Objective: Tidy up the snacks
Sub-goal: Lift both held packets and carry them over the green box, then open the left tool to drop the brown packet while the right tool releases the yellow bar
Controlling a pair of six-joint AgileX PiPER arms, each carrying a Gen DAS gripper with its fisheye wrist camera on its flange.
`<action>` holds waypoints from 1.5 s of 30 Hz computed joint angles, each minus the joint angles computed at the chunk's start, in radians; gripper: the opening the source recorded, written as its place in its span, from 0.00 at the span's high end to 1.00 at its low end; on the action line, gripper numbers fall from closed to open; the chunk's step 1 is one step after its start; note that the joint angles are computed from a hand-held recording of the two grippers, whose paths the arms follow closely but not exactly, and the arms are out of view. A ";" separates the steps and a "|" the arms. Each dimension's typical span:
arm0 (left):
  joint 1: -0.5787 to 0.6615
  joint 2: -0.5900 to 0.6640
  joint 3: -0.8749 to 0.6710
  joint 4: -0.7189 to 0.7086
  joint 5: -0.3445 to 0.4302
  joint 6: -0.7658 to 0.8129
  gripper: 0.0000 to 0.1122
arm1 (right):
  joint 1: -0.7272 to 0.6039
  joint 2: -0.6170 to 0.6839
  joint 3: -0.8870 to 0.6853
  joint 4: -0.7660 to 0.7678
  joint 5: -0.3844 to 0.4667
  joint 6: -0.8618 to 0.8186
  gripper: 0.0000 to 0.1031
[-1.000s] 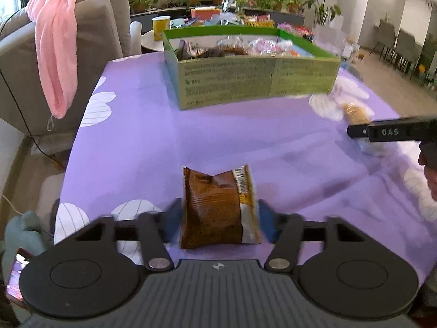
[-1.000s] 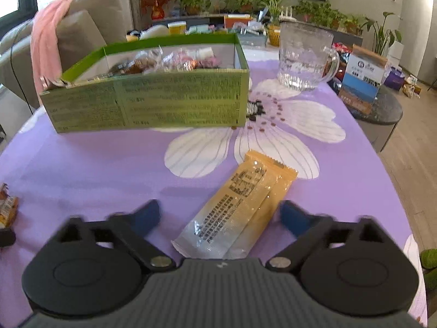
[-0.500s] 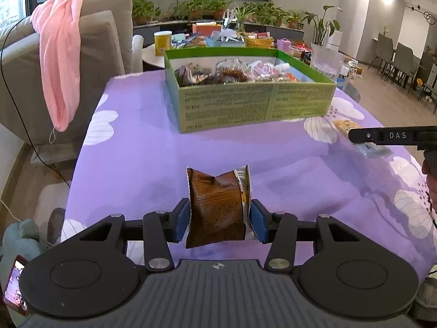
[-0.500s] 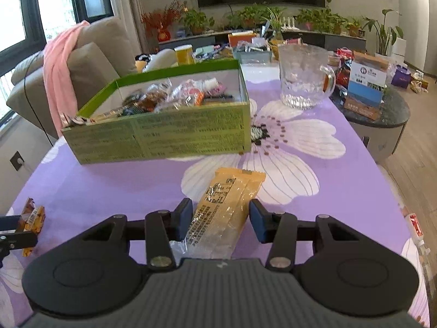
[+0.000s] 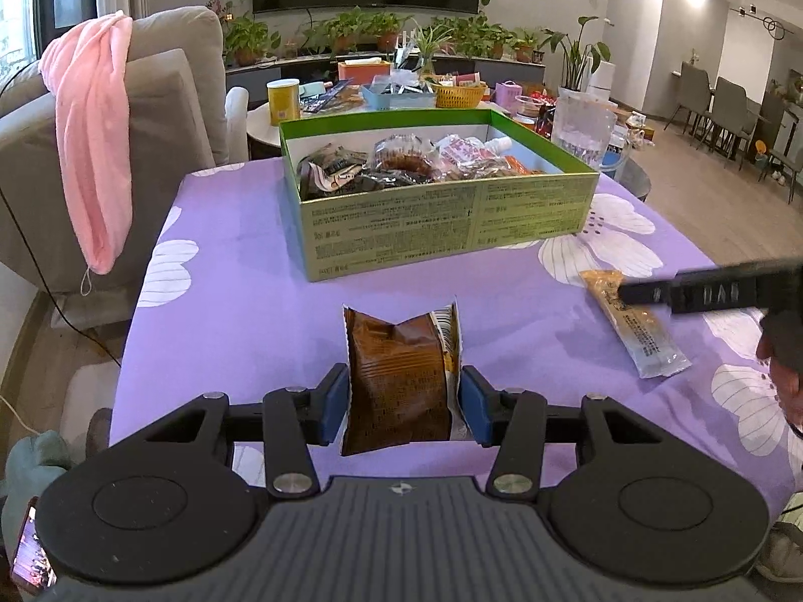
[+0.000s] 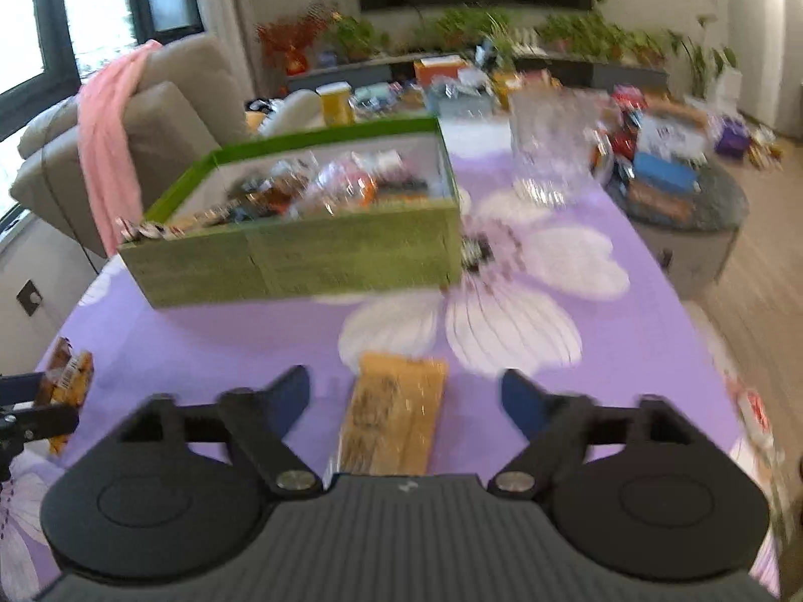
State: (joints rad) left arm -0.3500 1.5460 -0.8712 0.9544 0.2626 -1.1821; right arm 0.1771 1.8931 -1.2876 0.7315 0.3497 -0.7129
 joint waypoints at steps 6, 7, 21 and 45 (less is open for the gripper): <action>-0.003 0.006 -0.013 -0.030 -0.002 0.033 0.61 | 0.049 0.028 -0.001 -0.172 -0.013 0.110 0.52; -0.004 0.006 -0.016 -0.029 0.002 0.033 0.61 | 0.043 0.031 -0.012 -0.153 0.006 0.091 0.52; -0.013 0.043 -0.177 -0.023 0.016 0.117 0.60 | -0.003 0.001 -0.141 0.207 0.066 -0.180 0.53; 0.135 0.570 -0.952 -0.597 0.173 0.757 0.59 | 0.040 0.575 -1.135 -0.198 0.396 0.348 0.53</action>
State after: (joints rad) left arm -0.2149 2.1159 -1.8229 0.3570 0.4355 -0.4250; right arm 0.2167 2.4681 -2.4226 0.5334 0.7453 -0.3649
